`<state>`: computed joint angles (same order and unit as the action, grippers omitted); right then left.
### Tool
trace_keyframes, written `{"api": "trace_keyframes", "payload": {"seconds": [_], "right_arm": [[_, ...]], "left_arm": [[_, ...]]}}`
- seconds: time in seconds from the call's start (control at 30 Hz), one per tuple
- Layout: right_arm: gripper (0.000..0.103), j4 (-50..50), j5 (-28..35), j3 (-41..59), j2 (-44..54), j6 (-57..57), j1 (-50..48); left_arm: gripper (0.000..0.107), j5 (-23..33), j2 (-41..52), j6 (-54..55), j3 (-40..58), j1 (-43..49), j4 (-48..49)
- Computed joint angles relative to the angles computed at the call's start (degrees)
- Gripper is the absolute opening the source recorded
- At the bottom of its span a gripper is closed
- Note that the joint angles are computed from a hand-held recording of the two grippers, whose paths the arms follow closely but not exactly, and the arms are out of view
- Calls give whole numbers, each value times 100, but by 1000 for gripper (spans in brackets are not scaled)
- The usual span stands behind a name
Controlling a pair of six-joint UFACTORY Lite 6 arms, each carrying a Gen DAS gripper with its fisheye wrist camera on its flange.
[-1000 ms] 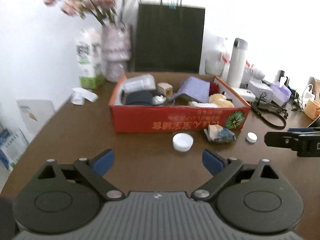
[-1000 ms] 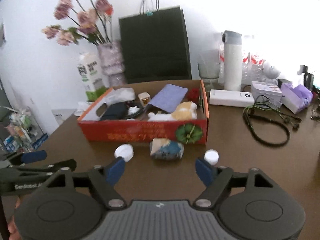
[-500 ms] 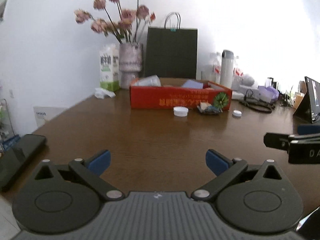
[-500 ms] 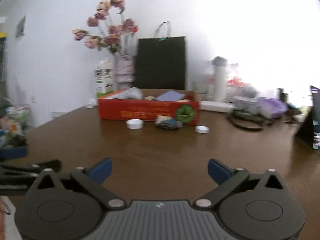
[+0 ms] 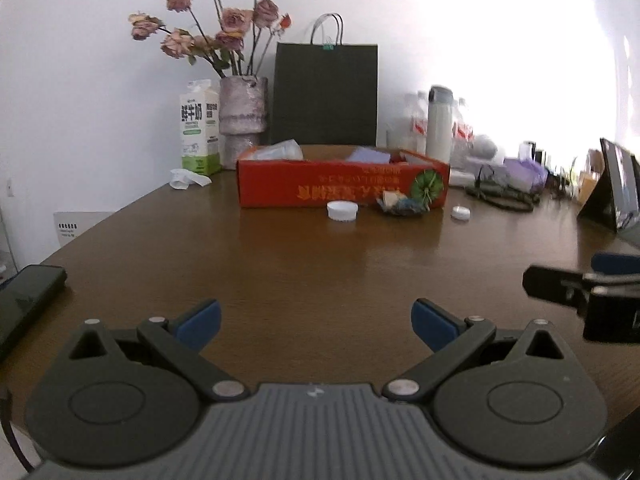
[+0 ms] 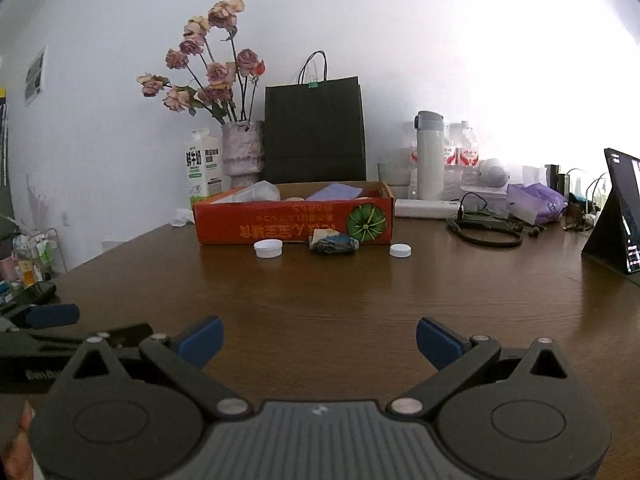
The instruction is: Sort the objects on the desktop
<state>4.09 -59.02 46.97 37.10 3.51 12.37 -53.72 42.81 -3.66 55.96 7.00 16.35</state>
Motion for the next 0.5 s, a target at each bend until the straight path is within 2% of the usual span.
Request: {"api": "trace_keyframes", "payload": {"seconds": [0.2, 0.27, 0.4, 0.5], "right_arm": [[103, -233, 345, 306, 50, 236, -148], [103, -357, 521, 454, 43, 241, -162], [103, -424, 1148, 1024, 140, 124, -176], [103, -633, 1646, 1678, 392, 186, -316]], "left_arm": [[103, 443, 3, -272, 376, -73, 145], [103, 802, 16, -446, 669, -93, 229], [103, 1994, 299, -573, 1706, -161, 421], [103, 2364, 633, -958, 2457, -136, 804]]}}
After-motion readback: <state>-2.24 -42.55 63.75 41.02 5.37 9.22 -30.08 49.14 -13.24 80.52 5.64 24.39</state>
